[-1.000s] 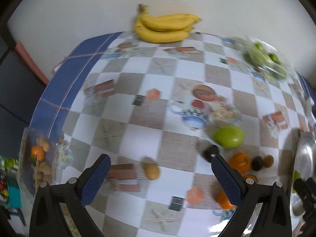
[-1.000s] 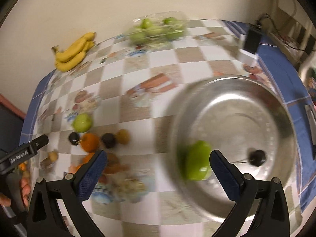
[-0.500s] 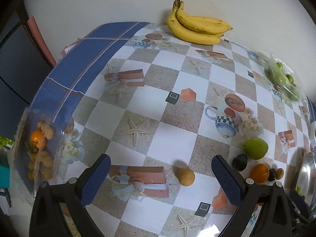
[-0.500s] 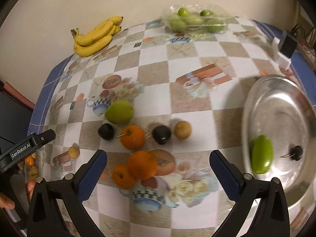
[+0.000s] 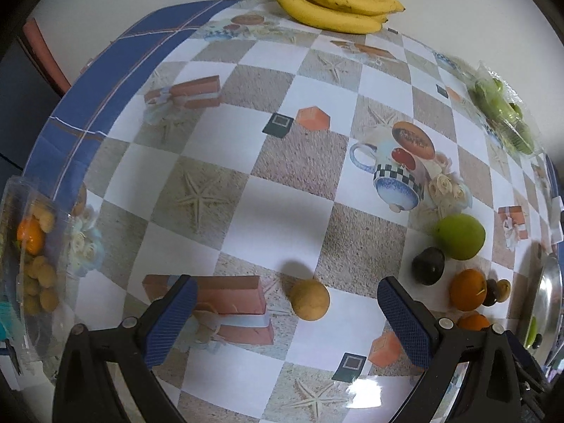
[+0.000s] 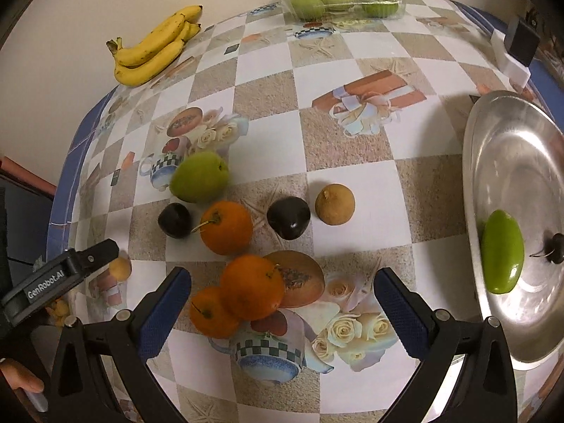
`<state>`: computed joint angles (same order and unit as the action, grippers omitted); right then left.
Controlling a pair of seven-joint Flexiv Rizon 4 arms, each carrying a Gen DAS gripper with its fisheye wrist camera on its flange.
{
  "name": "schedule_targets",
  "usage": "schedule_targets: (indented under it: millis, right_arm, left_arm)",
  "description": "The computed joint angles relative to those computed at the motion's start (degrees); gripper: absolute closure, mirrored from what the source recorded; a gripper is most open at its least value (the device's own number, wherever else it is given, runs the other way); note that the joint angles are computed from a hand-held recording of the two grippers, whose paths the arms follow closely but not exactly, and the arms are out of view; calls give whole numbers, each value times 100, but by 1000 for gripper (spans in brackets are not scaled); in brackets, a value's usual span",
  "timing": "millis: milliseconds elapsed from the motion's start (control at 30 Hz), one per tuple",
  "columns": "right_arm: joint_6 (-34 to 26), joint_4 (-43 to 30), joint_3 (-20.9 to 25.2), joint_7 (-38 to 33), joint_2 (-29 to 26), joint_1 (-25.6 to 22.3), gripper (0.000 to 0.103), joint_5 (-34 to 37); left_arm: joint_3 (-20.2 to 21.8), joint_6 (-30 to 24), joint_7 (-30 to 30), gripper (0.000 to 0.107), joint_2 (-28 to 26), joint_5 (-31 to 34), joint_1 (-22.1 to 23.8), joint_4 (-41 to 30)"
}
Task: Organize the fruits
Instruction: 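Move both open tools back over the remaining fruits, then grasp a tangerine with the right tool while the left tool grasps a small tan fruit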
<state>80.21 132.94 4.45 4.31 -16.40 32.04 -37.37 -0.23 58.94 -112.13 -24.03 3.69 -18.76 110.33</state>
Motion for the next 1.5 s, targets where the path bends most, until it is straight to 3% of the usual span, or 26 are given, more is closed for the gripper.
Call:
schedule_targets:
  millis: [400,467,633,833,1000,1100,1500]
  right_arm:
    - [251,22,-122,-90,-96,97,0,71]
    - [347,70,-214,-18,-84,152,1,16]
    - [421,83,-198,-54,-91,124,27,64]
    - [630,69,-219,-273,-171,196,50,322]
    - [899,67,-269,-485,-240,298,63,623]
    - [804,44,-318,-592,-209,403,63,755]
    - [829,111,-394,-799,-43,502,64,987]
  left_arm:
    - [-35,83,-30,5,-22,-193,78,54]
    - [-93,140,12,12,-41,-294,118,71]
    - [-222,219,205,24,3,-606,227,214]
    - [-261,208,266,46,-87,-810,214,185]
    - [-321,204,357,66,-157,-980,236,184]
    - [-300,211,359,80,-151,-979,209,177]
    - [-232,550,391,80,234,-952,197,421]
